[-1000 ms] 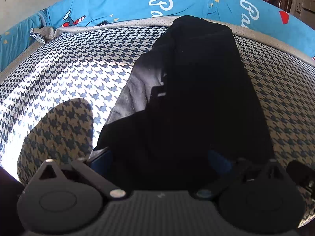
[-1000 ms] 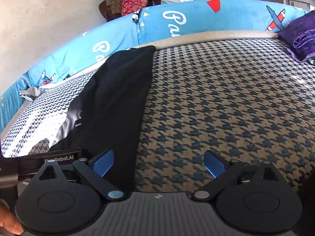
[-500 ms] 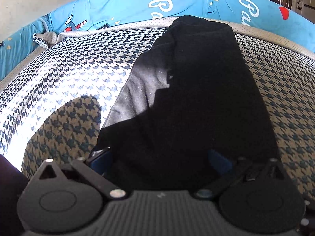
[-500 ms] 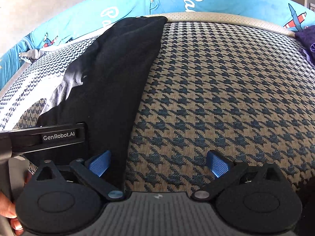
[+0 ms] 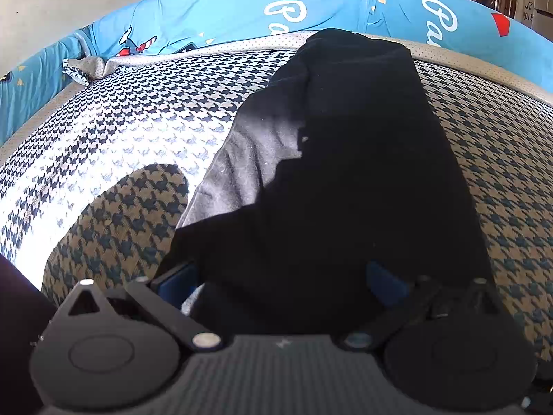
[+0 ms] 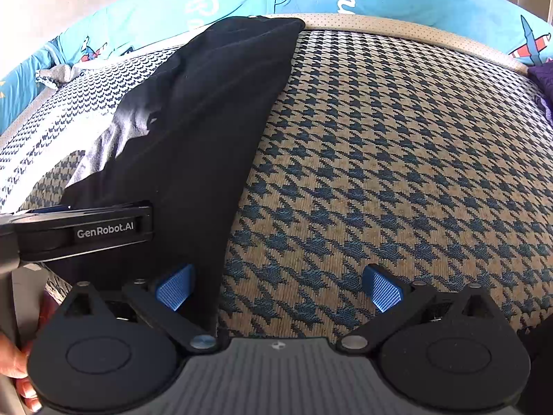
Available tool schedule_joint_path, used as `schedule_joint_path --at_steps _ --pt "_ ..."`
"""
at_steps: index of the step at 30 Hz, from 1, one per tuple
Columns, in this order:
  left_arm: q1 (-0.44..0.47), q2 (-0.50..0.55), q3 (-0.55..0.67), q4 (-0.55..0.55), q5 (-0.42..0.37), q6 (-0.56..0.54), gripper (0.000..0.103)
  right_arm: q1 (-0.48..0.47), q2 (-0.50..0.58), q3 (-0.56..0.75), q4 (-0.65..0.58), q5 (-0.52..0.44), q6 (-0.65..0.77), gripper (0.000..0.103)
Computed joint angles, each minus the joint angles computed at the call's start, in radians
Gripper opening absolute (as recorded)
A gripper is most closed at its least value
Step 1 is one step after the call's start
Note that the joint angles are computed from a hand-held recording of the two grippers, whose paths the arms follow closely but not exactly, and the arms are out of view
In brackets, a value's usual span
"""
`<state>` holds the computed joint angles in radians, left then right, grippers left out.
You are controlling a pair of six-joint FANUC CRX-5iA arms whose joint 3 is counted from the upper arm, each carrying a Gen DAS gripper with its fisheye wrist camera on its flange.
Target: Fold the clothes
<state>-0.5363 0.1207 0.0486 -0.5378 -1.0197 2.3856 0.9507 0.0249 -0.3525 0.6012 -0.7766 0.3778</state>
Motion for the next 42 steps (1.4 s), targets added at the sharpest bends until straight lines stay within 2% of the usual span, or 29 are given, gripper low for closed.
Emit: schedule_joint_path --at_steps 15,37,42 --pt "-0.001 -0.012 -0.013 0.008 0.006 -0.002 0.103 0.006 0.006 -0.002 0.021 -0.011 0.002 0.103" --pt "0.009 -0.067 -0.075 0.068 0.027 -0.042 0.103 0.018 -0.005 -0.067 0.148 0.019 -0.109 0.103" --pt "0.005 -0.069 -0.071 0.072 0.016 -0.036 0.103 0.017 -0.006 -0.06 0.127 0.017 -0.078 0.103"
